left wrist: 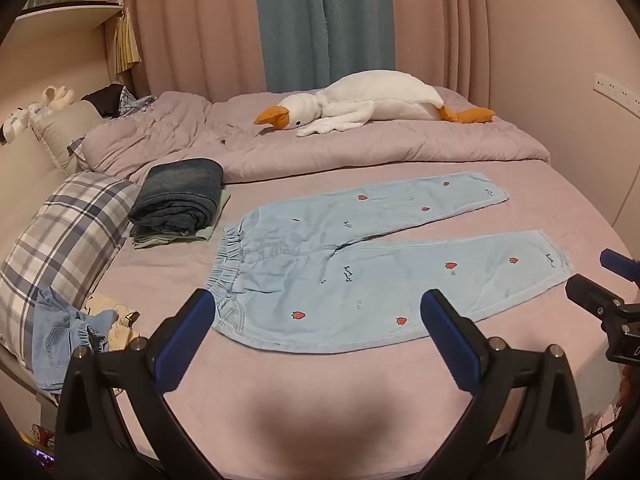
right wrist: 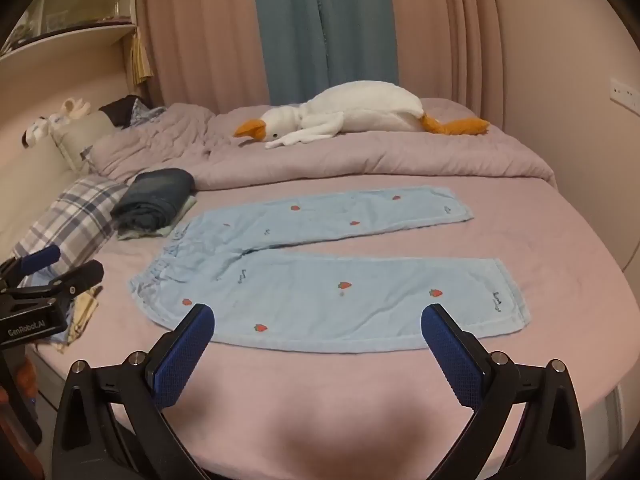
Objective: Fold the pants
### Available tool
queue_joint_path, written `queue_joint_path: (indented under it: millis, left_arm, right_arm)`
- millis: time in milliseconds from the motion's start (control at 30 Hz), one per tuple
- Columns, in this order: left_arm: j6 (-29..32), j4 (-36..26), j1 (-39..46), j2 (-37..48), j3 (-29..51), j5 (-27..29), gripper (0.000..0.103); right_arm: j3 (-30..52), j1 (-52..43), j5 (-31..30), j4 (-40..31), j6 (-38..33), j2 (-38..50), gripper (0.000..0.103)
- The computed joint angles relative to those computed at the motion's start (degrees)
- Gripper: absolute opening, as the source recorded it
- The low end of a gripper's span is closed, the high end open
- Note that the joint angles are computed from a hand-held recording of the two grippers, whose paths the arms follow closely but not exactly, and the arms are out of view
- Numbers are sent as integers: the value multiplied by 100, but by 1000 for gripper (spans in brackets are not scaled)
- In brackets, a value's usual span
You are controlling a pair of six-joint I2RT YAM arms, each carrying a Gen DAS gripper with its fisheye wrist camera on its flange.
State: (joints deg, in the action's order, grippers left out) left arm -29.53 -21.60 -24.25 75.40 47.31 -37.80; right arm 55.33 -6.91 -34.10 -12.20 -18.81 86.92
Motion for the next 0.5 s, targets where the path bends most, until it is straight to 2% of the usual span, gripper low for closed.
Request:
queue_joint_path:
  millis: [467, 500]
  left_arm:
    - [-80, -59, -45, 86, 88, 4, 103]
    - [70, 7, 107, 50, 81, 93, 103]
  right_arm:
    - [37, 44, 79, -70, 22, -10, 103]
    - [34, 52, 91, -66, 27, -12, 103]
